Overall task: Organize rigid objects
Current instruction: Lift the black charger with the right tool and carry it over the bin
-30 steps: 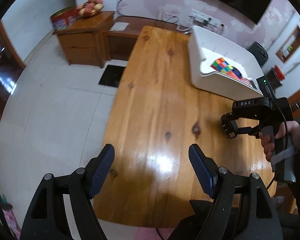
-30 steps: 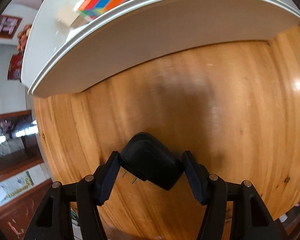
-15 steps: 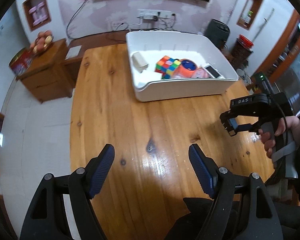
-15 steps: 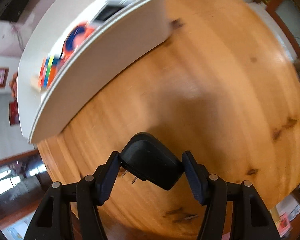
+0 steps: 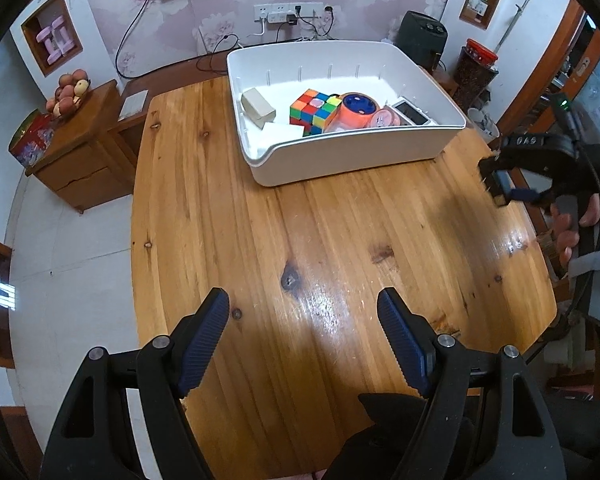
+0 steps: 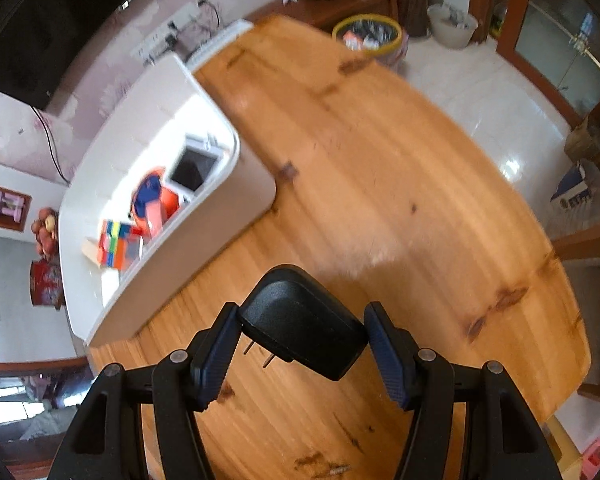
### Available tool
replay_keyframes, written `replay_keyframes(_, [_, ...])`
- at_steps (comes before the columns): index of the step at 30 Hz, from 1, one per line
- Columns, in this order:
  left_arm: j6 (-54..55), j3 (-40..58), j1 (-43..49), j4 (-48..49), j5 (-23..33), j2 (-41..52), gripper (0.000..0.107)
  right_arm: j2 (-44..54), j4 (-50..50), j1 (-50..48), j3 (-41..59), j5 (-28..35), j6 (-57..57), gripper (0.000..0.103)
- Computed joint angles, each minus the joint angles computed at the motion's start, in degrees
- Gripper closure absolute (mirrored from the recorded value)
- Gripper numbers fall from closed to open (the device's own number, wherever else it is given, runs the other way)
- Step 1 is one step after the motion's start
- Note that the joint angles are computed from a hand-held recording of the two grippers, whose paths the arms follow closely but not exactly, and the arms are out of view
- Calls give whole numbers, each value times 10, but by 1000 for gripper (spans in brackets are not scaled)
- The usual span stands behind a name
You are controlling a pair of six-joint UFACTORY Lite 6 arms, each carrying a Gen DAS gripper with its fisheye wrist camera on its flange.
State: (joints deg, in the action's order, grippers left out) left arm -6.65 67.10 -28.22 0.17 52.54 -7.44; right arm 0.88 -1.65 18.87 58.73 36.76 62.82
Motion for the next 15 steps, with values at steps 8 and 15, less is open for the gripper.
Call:
replay_keyframes(8, [-24, 4, -5, 21, 20, 11, 27, -10, -183, 46, 31, -14, 128, 39])
replay_keyframes(15, [-43, 3, -1, 36, 33, 18, 27, 6, -351, 82, 54, -38, 241, 39])
